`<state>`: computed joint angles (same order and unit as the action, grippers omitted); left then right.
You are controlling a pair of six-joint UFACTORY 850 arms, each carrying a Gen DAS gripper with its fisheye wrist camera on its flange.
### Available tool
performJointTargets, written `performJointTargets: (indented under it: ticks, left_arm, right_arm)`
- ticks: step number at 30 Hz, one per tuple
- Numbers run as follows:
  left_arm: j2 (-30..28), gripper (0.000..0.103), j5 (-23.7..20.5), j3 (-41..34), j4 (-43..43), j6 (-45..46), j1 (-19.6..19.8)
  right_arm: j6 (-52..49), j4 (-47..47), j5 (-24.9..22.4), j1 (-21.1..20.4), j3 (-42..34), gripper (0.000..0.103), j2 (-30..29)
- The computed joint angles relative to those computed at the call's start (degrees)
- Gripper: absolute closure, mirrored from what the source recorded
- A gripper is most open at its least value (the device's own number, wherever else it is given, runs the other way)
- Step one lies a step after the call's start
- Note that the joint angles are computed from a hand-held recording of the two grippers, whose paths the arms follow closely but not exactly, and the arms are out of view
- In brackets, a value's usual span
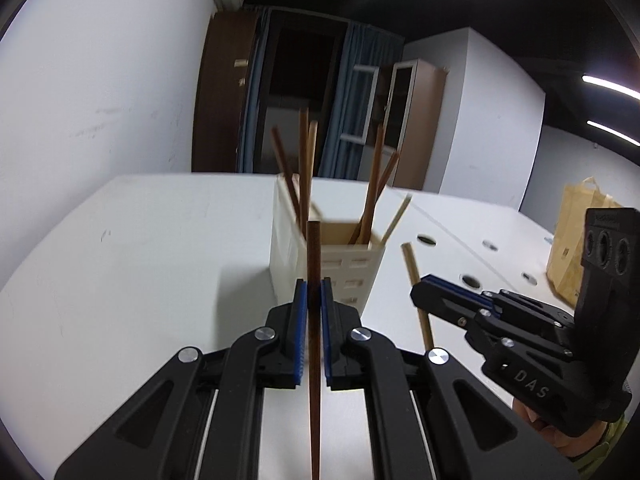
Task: Organize utensils
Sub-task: 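Lift both chopsticks upright and carry them over the cream holder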
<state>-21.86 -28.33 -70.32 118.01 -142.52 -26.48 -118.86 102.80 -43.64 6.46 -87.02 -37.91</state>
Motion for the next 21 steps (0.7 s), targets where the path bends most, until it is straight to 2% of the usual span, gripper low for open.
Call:
performJointTargets:
  ticks: [6, 12, 15, 21]
  left_arm:
    - [1.26, 0.096, -4.98, -0.1, 7.32, -2.76, -0.84]
    - [1.37, 0.096, -8.19, -2.1, 9.52, -2.01, -1.39]
    - [1.06, 0.096, -9.7, -3.02, 11.99, -3.72, -1.44]
    - [-0.12, 0.096, -12.8, -4.38, 14.18, -5.5, -1.29]
  right_arm:
    - [-5.52, 7.34, -2.12, -0.08, 1.44, 0.097, 2.15]
    - [-11.04, 14.19, -4.54, -0.26, 1.67, 0.097, 2.94]
    - [-12.21, 17.39, -4.66, 0.13, -0.97, 0.097, 1.22]
    - [-13.45, 21.88, -8.88, -0.42, -2.96, 0.097, -0.17]
